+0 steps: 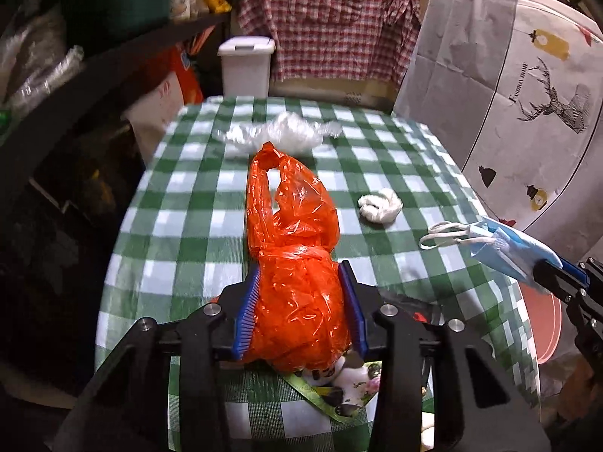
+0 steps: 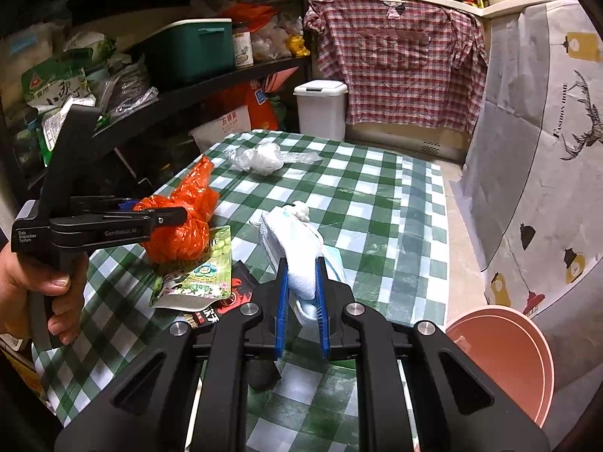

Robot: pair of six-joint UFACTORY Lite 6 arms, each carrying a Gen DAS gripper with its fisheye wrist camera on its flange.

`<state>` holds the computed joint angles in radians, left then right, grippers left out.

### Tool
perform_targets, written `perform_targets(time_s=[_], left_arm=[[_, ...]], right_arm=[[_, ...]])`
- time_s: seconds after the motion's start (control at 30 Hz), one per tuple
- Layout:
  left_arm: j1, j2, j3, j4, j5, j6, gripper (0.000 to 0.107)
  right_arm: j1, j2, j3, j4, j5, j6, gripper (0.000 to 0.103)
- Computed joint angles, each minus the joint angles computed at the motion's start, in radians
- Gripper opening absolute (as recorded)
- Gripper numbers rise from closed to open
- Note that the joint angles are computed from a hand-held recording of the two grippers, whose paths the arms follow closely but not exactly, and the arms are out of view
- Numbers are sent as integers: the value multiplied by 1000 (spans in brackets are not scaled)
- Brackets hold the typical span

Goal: Collect trash
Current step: 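Lift the orange bag with the left tool and carry it over the pink bucket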

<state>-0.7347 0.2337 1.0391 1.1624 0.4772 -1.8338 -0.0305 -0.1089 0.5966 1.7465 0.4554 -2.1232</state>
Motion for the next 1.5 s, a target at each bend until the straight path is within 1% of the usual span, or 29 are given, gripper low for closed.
perform_targets(time_s=[0.1,0.43,0.53,0.77,0.97,1.23,1.5], left_arm=[[-33,-30,0,28,45,-23,40],[-147,-68,44,34,177,-31,40],[-186,-65,70,37,221,-33,40],[-248,-44,138,33,280,-37,40],[-299,14,229,30,336,-15,40],[-346,110,376,20,363,23,40],[-376,230,547,9,351,67,41]], right_arm=[[-27,-37,-12,-32,16,31,14],[-123,-164,-46,-145,72,146,14],[-155,-192,-48,-177,93,182,14],[-247,-242,-45,-235,147,246,14],[-326,-272,-41,-263,182,265,14],[-454,-248,-1,-281,247,275,14],[-546,-204,43,-293,288,276,14]])
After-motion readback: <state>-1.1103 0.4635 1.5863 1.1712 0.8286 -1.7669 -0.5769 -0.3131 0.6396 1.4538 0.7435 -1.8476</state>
